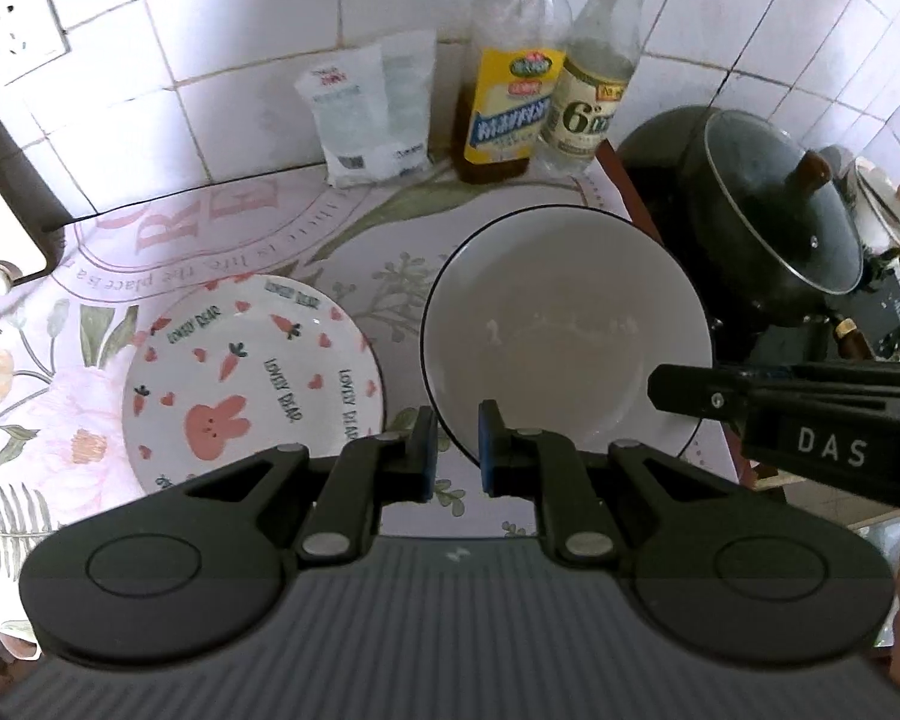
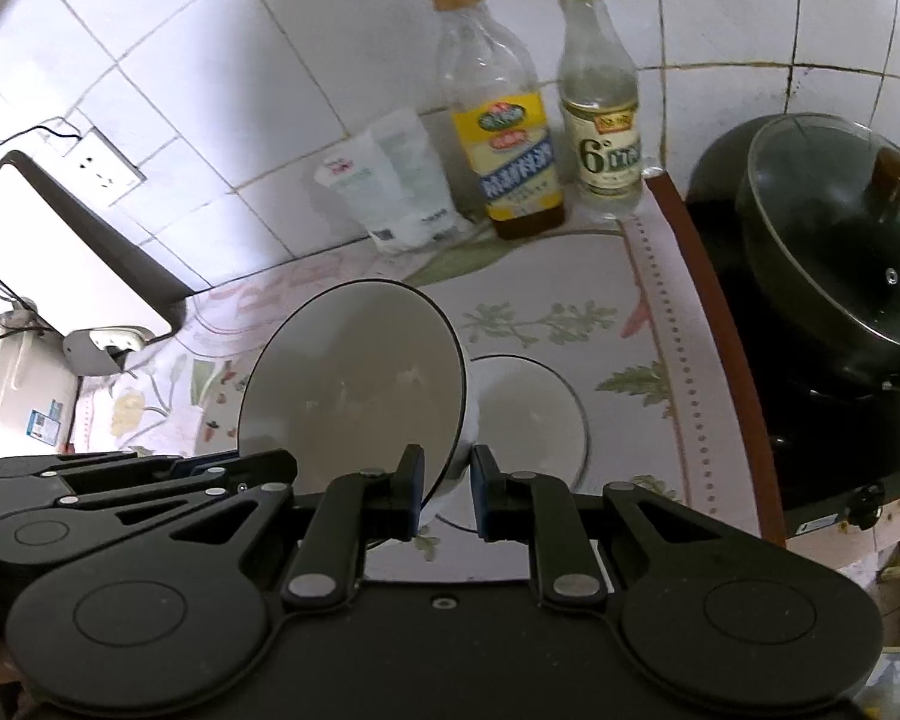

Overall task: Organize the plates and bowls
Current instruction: 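Lower the bowl into the nested bowls and open the right gripper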

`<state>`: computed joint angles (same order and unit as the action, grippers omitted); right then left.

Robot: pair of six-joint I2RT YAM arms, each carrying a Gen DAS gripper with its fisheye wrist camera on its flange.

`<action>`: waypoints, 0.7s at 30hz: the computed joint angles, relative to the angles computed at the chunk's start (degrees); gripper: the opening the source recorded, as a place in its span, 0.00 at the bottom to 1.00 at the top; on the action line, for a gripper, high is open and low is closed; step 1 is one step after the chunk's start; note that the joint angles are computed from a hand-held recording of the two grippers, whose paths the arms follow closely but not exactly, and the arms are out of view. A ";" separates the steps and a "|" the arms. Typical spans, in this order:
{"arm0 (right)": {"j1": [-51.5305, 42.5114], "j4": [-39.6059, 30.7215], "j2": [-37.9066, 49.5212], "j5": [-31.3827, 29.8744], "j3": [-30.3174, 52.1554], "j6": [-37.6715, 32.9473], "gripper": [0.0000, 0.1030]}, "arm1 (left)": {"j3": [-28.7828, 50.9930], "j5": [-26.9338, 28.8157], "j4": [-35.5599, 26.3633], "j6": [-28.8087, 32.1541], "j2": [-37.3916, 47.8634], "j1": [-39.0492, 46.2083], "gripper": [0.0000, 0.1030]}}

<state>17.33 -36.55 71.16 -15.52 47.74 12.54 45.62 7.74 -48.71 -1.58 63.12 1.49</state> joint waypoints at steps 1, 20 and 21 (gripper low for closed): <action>-0.72 0.25 0.46 -0.37 -0.13 -0.84 0.20 | -0.16 -0.61 0.75 -0.98 0.77 -1.11 0.11; -4.62 8.03 14.28 -0.20 -0.70 -10.35 0.20 | -4.36 -6.40 13.73 -8.55 14.73 -9.32 0.11; -4.18 8.36 14.55 0.42 -0.72 -10.63 0.20 | -4.36 -6.48 13.99 -8.64 15.16 -9.30 0.11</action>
<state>13.15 -28.20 85.71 -15.10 47.01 1.92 41.26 1.27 -34.71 -10.22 78.28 -7.81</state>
